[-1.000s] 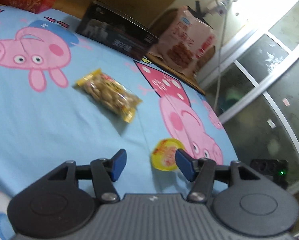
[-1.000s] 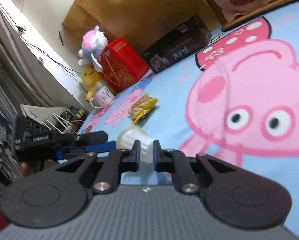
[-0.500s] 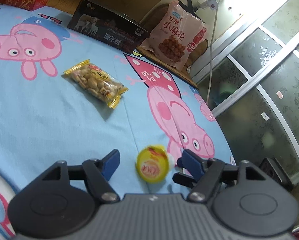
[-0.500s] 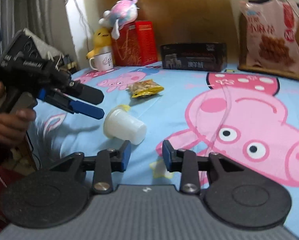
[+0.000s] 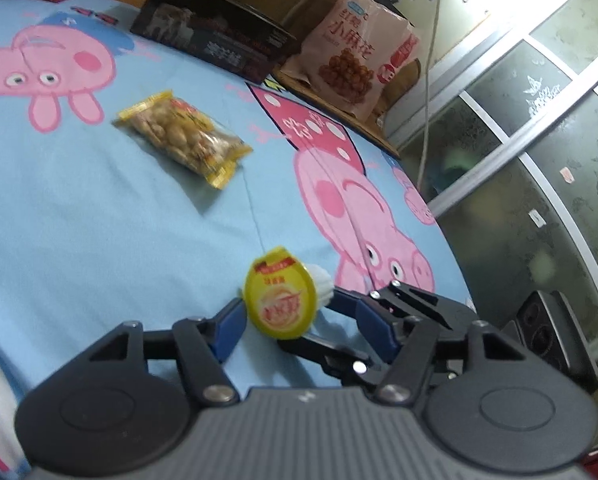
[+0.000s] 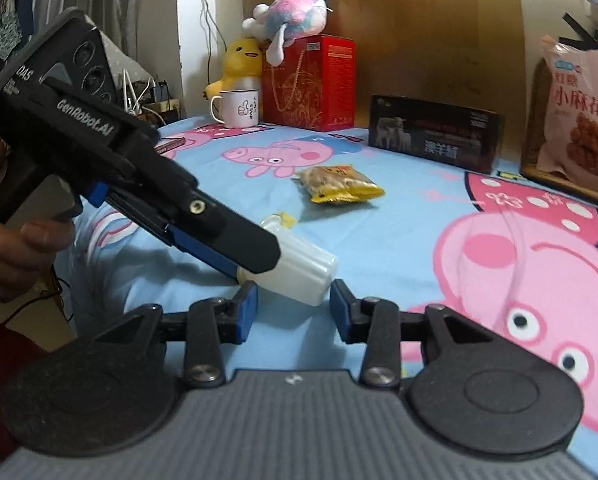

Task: Organize snacks
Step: 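Pass the white cup from the right tool into the left tool, then carry the cup into the tin box with the left tool, release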

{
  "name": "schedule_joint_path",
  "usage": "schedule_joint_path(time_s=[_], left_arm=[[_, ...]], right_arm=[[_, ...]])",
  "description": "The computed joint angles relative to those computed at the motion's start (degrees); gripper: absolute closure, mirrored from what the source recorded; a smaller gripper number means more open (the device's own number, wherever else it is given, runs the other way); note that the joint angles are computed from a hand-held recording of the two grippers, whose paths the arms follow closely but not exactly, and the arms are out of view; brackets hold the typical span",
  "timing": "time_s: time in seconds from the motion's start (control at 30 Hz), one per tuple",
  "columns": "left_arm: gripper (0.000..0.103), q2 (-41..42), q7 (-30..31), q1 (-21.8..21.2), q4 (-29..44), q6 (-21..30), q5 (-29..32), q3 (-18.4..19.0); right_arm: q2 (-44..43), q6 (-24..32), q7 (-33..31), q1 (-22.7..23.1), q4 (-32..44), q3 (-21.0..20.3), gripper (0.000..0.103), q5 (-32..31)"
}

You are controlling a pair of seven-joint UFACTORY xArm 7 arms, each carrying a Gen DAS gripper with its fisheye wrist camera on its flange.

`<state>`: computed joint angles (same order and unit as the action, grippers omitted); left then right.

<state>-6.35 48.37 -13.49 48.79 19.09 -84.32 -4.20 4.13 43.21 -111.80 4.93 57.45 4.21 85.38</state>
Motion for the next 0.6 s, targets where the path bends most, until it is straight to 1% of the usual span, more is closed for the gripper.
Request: schedule_joint_path(time_s=[0.1,0.2,0.23,0.27,0.3,0.33,0.37,0.43,0.5,0.53,0.6], left_arm=[[0.041,-0.6,1.3,0.2,0.0,-1.9,-0.7,0.1],[0.044,0.0,0.6,0.5,0.8,-2.4,0.8,0.4],[0.049,0.4,0.6,0.7,1.2,-1.6,1.2,0.6],[0.057,1.1,0.8,0.9,1.7,-0.3,1.6,0.9],[0.059,1.8,0.6,0.1,2.3,0.8,2.0,1.9],[0.059,2.4,0.2,1.0,2.7,-0.5,2.8,0.5],[0.059,2.8,0.4,1.0,2.9,-1.5,3.5,0.1],[0.059,3.1,0.8,1.3,3.6,-0.6,4.2,0.2],[0.059,3.2,0.5,1.8,4.1,-0.1,5.3,0.4],[0.059,3.0,0.8,2.0,4.3,-0.2,5.7,0.4],[0.059,3.0,1.1,2.5,5.2,0.1,6.4,0.8]], right_arm=[[0.4,-0.1,0.4,0.0,0.8,0.0,0.060,-1.5],[1.0,-0.8,1.6,0.2,1.7,0.4,0.059,-2.3],[1.3,-1.1,2.0,0.4,2.1,0.6,0.058,-2.6],[1.5,-1.3,2.3,0.6,2.4,0.8,0.058,-2.8],[1.9,-1.0,2.9,0.7,2.9,1.0,0.058,-3.5],[2.1,-1.8,3.2,0.9,3.2,1.3,0.057,-3.5],[2.3,-2.8,2.9,1.2,3.6,1.6,0.057,-3.3],[3.4,-4.6,3.6,1.7,5.0,2.0,0.059,-3.6],[4.3,-3.9,6.2,1.4,6.6,2.1,0.059,-4.7],[4.6,-3.2,6.6,1.2,7.2,2.3,0.059,-4.5],[4.8,-3.0,5.2,1.0,8.3,2.7,0.059,-3.2]])
